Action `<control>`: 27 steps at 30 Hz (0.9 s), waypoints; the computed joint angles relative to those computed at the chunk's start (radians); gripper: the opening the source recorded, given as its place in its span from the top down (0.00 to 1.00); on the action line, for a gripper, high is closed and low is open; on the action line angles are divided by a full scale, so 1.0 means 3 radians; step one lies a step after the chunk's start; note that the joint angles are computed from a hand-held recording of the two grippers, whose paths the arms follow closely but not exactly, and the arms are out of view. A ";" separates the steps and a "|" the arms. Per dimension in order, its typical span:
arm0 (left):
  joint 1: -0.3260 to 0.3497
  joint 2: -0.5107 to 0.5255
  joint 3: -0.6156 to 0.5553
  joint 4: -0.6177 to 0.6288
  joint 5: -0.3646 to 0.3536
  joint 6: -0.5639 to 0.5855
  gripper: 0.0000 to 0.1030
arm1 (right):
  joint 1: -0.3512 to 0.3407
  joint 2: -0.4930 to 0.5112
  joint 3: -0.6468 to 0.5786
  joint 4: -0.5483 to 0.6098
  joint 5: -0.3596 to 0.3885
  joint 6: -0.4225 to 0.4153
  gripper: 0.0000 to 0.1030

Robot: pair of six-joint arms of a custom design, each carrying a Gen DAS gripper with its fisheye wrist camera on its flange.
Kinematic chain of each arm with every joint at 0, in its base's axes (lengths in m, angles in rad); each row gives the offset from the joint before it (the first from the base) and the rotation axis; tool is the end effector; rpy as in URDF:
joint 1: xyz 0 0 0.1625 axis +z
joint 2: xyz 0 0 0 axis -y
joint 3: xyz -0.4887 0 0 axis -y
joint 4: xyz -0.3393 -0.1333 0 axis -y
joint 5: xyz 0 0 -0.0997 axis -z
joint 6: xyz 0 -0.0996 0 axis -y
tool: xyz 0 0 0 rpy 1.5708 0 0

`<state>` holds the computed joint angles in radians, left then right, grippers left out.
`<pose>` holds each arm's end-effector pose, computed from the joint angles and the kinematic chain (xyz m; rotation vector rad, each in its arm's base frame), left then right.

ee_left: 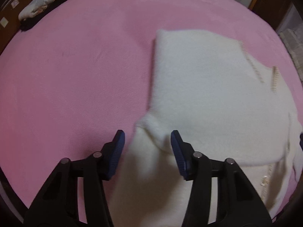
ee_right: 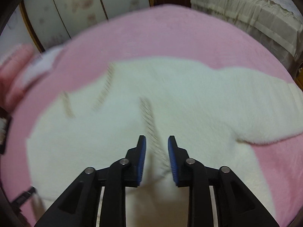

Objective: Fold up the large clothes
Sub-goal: 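Fold the held sleeve across the cardigan body with the left gripper and release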

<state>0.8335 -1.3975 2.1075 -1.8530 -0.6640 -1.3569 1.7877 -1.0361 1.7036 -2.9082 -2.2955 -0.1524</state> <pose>-0.1168 -0.4435 0.3255 -0.4579 2.2096 -0.7031 0.2034 -0.6105 0.3764 0.1248 -2.3325 0.8339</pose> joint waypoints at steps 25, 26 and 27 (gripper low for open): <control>0.0268 -0.0117 0.0258 -0.1162 -0.0409 0.0910 1.00 | -0.0228 -0.0093 0.0261 0.0514 0.0045 0.0056 1.00; 0.0264 -0.0052 0.0247 -0.1480 -0.0556 0.1208 1.00 | -0.0162 -0.0036 0.0192 0.0502 0.0188 -0.0023 1.00; 0.0298 -0.0012 0.0270 -0.1741 -0.0699 0.1442 1.00 | -0.0153 -0.0050 0.0171 0.0595 0.0471 -0.0087 1.00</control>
